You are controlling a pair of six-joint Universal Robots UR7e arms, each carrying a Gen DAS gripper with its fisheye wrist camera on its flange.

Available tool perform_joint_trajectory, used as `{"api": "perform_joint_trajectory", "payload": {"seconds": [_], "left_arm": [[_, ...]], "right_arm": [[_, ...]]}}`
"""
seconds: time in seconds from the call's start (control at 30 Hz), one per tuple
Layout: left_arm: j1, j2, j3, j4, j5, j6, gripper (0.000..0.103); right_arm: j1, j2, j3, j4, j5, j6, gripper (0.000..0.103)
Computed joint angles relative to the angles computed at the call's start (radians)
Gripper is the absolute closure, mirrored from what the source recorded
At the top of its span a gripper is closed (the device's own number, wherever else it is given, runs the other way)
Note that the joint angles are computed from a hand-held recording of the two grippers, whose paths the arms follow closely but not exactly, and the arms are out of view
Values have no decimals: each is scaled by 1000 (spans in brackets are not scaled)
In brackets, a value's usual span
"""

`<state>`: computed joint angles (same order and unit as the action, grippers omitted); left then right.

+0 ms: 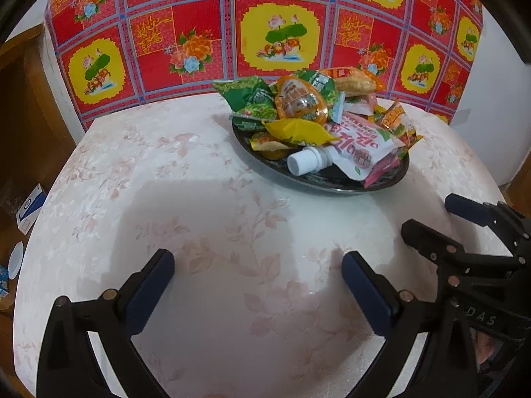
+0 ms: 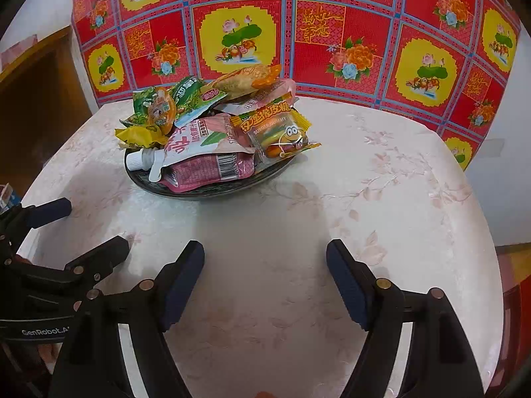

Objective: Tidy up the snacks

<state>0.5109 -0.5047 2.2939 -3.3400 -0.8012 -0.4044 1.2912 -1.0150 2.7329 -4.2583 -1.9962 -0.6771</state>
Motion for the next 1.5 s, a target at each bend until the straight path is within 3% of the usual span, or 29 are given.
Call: {"api": "perform_joint_trajectory", "payload": {"seconds": [1.5], "left_arm": [[4, 0, 0, -16, -10, 13, 0]], "right_arm": [[-14, -14, 9, 13, 32, 8, 24]]}}
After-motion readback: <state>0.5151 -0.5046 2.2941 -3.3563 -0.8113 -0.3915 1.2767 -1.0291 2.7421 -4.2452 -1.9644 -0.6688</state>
